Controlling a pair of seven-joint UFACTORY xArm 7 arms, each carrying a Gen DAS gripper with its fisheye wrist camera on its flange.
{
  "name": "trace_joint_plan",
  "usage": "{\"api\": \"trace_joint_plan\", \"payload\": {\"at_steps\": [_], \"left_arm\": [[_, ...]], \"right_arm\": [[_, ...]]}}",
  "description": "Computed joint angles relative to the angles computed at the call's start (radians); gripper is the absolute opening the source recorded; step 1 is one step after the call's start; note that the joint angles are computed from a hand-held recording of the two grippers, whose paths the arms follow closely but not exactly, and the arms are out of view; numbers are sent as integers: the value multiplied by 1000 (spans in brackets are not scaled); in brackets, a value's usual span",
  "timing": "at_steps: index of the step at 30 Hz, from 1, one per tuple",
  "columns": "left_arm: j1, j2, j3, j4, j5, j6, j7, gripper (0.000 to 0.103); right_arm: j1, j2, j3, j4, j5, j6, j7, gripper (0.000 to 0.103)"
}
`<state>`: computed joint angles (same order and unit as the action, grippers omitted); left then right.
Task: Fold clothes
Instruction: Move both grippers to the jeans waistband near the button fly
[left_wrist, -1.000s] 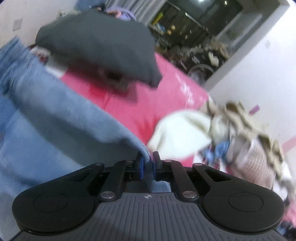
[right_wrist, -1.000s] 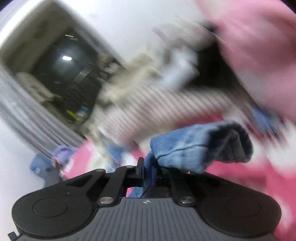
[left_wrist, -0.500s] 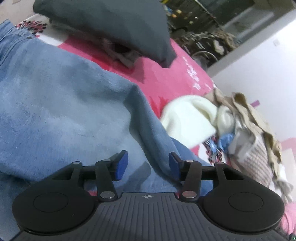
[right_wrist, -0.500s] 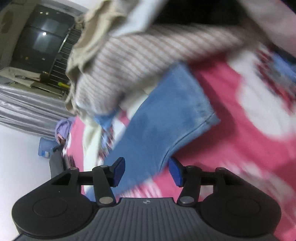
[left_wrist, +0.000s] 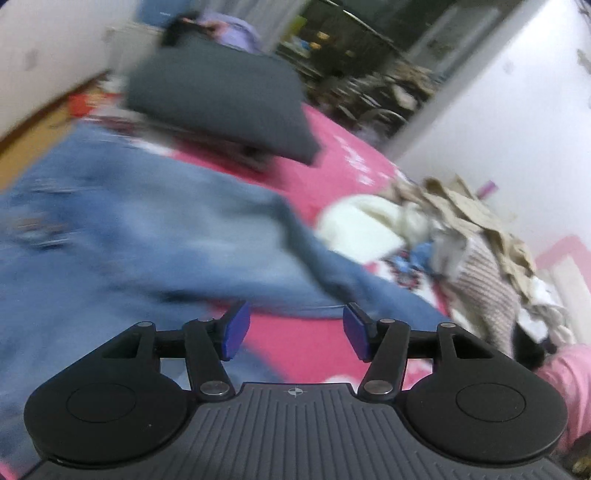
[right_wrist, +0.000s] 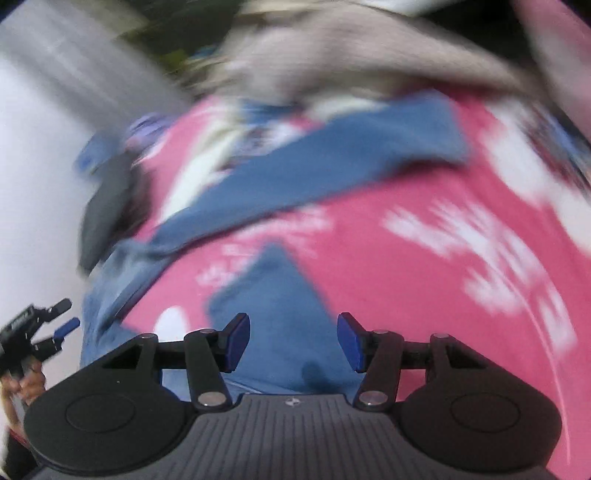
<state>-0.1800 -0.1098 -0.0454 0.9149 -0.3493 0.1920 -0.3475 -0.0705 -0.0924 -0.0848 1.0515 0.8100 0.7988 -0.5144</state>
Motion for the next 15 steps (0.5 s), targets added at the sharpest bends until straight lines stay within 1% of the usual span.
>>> {"api": "trace_joint_plan", "payload": {"at_steps": [2, 4, 7, 9, 11, 12, 14, 15], "left_arm": [[87, -124, -30, -114, 153, 29, -158, 56], [181, -245, -56, -214, 264, 79, -281, 57], [291, -392, -59, -332, 345, 162, -409, 59], [363, -453, -62, -383, 395, 207, -474, 60], [396, -473, -43, -415, 428, 200, -494, 60], [399, -468, -29, -423, 433, 182, -490, 60], [383, -442, 6, -426, 435, 126, -450, 60], [359, -418, 31, -420, 435, 93, -399, 60]], "right_arm": [[35, 11, 27, 38, 16, 19, -90, 56], [75, 15, 54, 62, 42, 55, -186, 56], [131, 37, 93, 97, 61, 146, -352, 56], [168, 38, 123, 94, 22, 210, -441, 55], [204, 33, 152, 76, -76, 256, -462, 55], [219, 27, 162, 64, -118, 264, -463, 55], [244, 15, 174, 41, -176, 267, -456, 55], [250, 18, 171, 46, -177, 272, -446, 55]]}}
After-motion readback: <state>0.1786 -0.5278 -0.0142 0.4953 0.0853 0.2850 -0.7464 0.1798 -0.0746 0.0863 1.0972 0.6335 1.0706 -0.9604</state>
